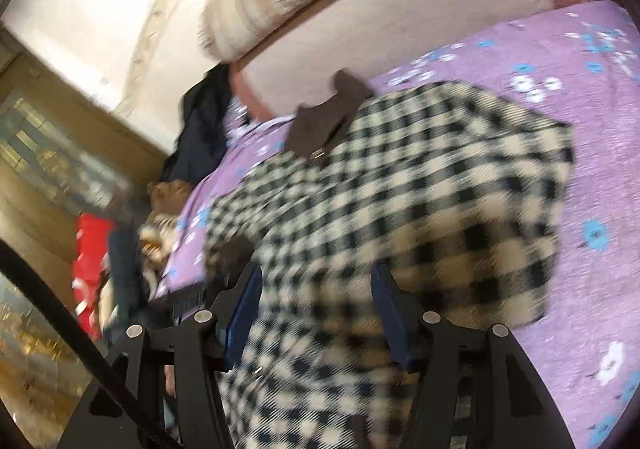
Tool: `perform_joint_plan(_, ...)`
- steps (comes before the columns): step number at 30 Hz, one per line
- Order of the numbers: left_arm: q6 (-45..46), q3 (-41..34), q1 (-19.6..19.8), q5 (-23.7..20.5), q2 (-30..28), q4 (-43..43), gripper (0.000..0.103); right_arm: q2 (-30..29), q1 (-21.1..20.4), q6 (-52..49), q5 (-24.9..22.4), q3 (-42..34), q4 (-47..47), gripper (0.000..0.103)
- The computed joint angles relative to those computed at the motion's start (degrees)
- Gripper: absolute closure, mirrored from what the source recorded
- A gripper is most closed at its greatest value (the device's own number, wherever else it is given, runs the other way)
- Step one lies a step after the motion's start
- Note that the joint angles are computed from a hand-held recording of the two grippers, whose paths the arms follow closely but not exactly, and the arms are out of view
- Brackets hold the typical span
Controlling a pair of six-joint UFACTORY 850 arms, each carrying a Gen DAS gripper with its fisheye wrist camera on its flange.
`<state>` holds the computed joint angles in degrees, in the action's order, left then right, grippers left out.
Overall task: Fold large clothes
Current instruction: 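Grasp the coat edge with both grippers and fold it lengthwise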
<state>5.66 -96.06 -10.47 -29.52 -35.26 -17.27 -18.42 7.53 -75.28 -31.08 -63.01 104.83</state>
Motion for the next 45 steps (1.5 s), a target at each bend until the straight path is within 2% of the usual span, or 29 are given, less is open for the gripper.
perform_joint_plan(3,1.5,-2.9,2.2,-0.5,-0.3,-4.3,0.100,-2.0,0.1,1.0,-8.0,-1.2,-2.7,0.042)
perform_joint_plan(4,0.1,-3.7,2.6,-0.2,-0.3,-3.1,0.100,-2.5,0.3,1.4,-8.6,-1.7,-3.2,0.042)
perform_joint_plan(8,-10.6,-5.8,3.8,2.3,-0.6,10.2,0.100,-5.0,1.4,3.3,-4.1,-4.3,-4.2,0.042)
perform_joint_plan(13,-14.5,-8.7,5.4,-0.8,-4.3,13.9,0.099,-8.0,0.7,3.6,-0.8,-7.2,-0.2,0.043)
perform_joint_plan(15,-14.5,-8.4,5.8,-1.2,-5.2,13.1,0.099,-9.4,-0.5,6.0,-2.2,-8.1,1.4,0.051)
perform_joint_plan(17,-14.9,-8.2,6.1,-1.2,-6.1,11.9,0.099,-10.8,-1.8,8.1,-4.1,-8.4,3.6,0.067)
perform_joint_plan(24,-15.6,-7.9,6.1,0.8,-6.8,12.8,0.094,-12.7,-4.5,7.8,-8.6,-7.0,9.9,0.084)
perform_joint_plan(27,-18.8,-8.5,6.2,-1.2,-6.3,15.9,0.087,-11.6,-4.6,9.4,-8.1,-6.4,8.6,0.084)
perform_joint_plan(28,-21.5,-7.9,6.2,-1.3,-5.4,18.7,0.081,-11.0,-4.6,9.5,-7.5,-6.0,8.1,0.079)
perform_joint_plan(29,-24.2,-6.2,6.1,-0.6,-3.8,21.5,0.071,-9.7,-4.4,9.1,-6.5,-5.3,7.4,0.069)
perform_joint_plan(30,-24.7,-3.4,6.3,0.9,-1.4,22.2,0.065,-8.5,-4.2,8.1,-5.9,-4.5,7.3,0.063)
perform_joint_plan(31,-24.1,-1.4,6.6,2.1,0.3,21.8,0.054,-6.5,-4.0,6.6,-4.8,-3.0,6.7,0.055)
perform_joint_plan(33,-21.9,4.2,7.2,4.8,4.9,20.3,0.043,-3.0,-3.5,4.6,-1.5,-0.3,4.7,0.054)
perform_joint_plan(35,-15.8,10.0,8.2,6.4,9.1,15.2,0.032,1.5,-3.3,4.6,3.4,3.8,0.5,0.048)
perform_joint_plan(37,-8.4,14.5,9.3,6.2,11.9,8.2,0.031,4.0,-3.4,7.2,7.0,6.6,-4.2,0.046)
perform_joint_plan(39,-0.3,18.7,10.9,4.7,13.7,-0.3,0.031,5.7,-4.3,12.1,7.7,10.1,-9.4,0.046)
perform_joint_plan(41,6.5,22.0,12.5,2.5,14.7,-8.2,0.031,6.1,-5.4,13.2,5.5,13.0,-9.4,0.046)
perform_joint_plan(42,10.7,23.9,13.4,1.5,15.4,-13.6,0.031,6.6,-6.2,10.2,2.9,14.9,-6.2,0.046)
perform_joint_plan(44,20.0,28.7,14.2,2.8,18.7,-22.9,0.031,7.5,-7.6,5.9,-4.1,18.3,-1.1,0.046)
perform_joint_plan(45,24.2,30.1,14.7,0.5,19.7,-27.0,0.031,7.4,-8.2,5.5,-7.9,19.5,-0.1,0.047)
